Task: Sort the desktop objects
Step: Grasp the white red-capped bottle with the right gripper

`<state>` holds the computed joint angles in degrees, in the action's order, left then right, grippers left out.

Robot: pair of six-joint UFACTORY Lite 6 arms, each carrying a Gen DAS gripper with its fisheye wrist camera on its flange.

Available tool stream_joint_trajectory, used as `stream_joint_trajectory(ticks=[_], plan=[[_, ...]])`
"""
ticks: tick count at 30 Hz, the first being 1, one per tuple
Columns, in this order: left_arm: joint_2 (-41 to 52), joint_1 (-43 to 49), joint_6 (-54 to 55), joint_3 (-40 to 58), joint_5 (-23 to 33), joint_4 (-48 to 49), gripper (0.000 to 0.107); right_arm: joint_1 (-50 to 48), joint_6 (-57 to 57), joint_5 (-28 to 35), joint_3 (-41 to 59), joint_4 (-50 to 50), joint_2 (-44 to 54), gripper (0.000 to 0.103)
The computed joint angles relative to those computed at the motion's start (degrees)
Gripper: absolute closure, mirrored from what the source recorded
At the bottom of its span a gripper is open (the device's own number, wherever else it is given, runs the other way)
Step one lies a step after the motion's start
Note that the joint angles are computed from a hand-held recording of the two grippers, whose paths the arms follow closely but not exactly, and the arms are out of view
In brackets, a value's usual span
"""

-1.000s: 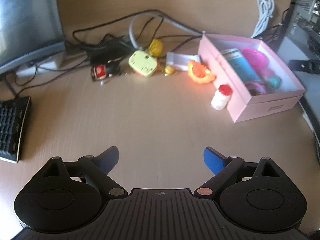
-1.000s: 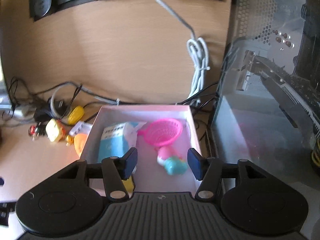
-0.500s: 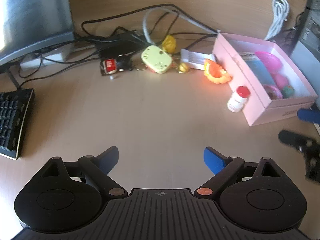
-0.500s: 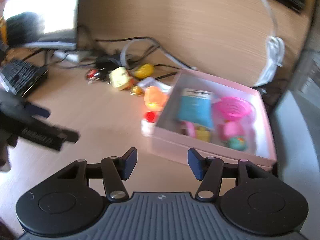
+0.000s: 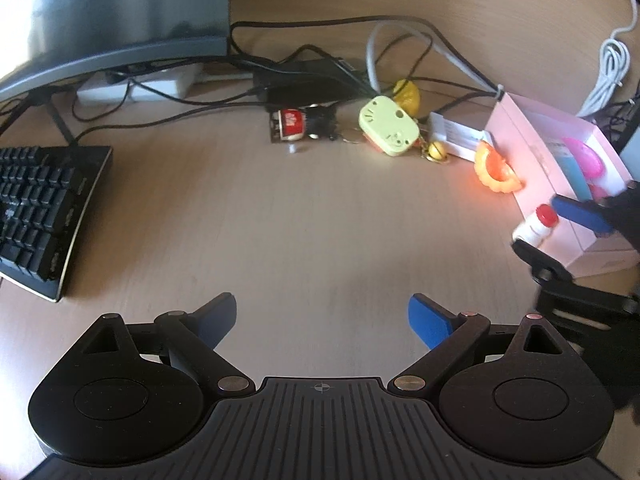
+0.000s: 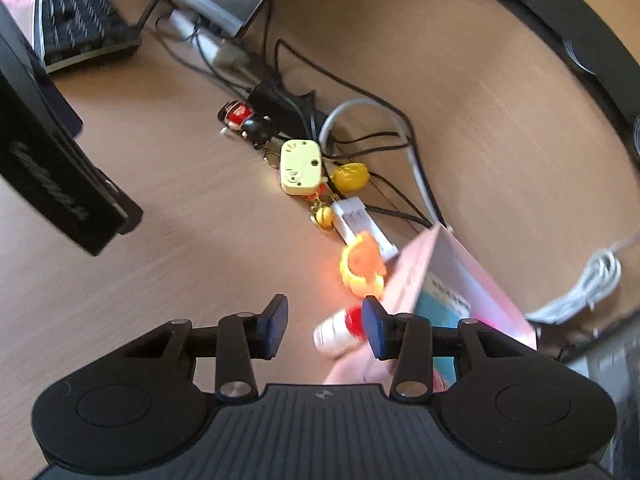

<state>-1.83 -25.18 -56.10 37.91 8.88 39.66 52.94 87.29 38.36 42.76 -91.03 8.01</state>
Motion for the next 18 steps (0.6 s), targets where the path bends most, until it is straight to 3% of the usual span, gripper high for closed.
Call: stream_joint_trajectory(ticks=[4, 8, 11, 16, 18], plan=[[0.14, 2.23, 7.44, -0.76, -2.29, -6.77, 0.01, -1.61, -0.32, 2.07, 5.98, -1.43, 8.68, 0.064], [2.18, 4.01, 16.09, -0.03, -3.47, -14.46, 0.01, -2.86, 0.05, 2.54, 7.02, -1.57, 11.45, 0.072], [3.89, 4.09, 17.84, 1.16, -3.78, -15.82, 0.01, -2.56, 0.89, 1.26, 3.87, 0.07, 7.91, 0.085], [5.53, 3.66, 35.03, 1.89, -5.74, -32.23, 0.01, -1.9, 0.9, -6.57, -6.64, 7.28, -5.68, 0.086], [6.68, 3.36, 40.97, 2.49, -6.01, -38.12, 0.01, 0.74, 4.78, -4.55, -10.18, 4.57, -9.64, 0.085]])
